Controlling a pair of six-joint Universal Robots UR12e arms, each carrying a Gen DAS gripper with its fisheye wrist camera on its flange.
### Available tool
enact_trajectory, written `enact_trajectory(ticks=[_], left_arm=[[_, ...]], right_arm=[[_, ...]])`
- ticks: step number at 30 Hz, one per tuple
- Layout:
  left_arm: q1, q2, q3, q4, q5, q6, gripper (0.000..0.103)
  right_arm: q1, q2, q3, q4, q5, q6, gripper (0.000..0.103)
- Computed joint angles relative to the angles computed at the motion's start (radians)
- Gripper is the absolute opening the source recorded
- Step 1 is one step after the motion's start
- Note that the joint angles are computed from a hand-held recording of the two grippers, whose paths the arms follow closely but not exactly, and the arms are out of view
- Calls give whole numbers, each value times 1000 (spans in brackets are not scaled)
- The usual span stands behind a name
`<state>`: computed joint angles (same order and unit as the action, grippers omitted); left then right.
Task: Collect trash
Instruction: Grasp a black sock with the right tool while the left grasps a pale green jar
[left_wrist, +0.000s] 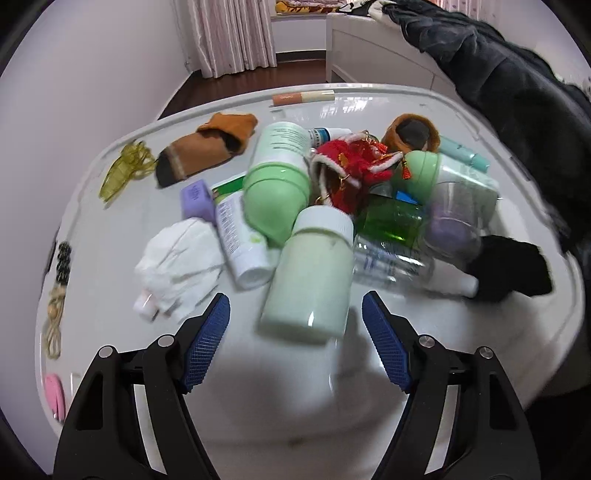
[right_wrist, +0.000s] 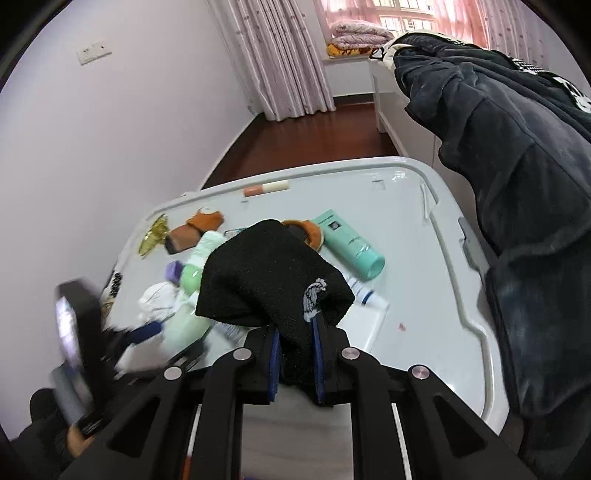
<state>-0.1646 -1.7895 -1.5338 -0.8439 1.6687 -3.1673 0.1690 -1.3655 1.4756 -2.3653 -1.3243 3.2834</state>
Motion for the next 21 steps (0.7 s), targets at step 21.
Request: enact_trajectory(ticks=[21], left_arm=[[0,203,-156,50,5,-36,44]], right_arm=[[43,-123,162,-37,118,28,14]])
